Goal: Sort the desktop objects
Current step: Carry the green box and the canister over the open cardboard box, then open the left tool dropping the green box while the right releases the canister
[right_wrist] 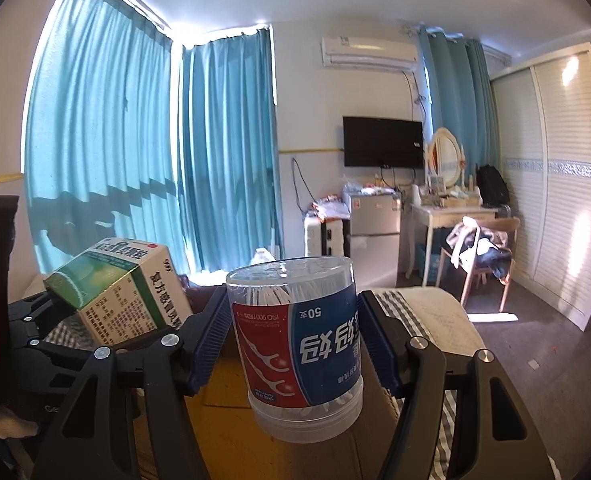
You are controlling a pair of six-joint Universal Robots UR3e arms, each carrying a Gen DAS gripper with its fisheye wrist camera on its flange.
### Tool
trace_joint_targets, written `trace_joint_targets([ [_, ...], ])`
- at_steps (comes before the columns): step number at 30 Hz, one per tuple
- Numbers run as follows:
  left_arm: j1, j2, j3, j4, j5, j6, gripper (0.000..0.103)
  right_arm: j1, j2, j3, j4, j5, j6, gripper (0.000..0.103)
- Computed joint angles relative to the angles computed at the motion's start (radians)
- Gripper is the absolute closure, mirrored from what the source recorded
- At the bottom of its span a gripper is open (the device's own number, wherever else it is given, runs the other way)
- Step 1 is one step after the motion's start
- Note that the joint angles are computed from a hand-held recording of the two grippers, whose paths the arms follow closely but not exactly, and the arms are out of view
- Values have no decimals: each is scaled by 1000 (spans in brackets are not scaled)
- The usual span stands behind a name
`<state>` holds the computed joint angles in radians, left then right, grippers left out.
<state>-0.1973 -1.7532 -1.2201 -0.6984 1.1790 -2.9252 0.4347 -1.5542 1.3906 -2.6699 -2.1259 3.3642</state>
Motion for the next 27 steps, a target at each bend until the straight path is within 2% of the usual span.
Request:
trace_joint_targets([
  [5, -27, -90, 76, -103, -17, -5, 6, -98, -73, 121, -12, 114, 41, 40],
  [9, -59, -167, 146, -165, 29, 26, 6, -170, -88, 146, 57, 191, 62, 40],
  [12, -79, -220, 231, -266, 60, 51, 6, -229, -98, 161, 103, 269, 85, 40],
  [15, -97, -257, 289, -339, 102, 66, 6, -259, -97, 165, 140, 302, 88, 40],
  [22, -120, -250, 249, -324, 144, 75, 6, -252, -65, 136, 183, 302, 96, 40],
  [27, -116, -229, 212, -303, 131, 76, 6, -211, -41, 113, 172, 258, 115, 40],
])
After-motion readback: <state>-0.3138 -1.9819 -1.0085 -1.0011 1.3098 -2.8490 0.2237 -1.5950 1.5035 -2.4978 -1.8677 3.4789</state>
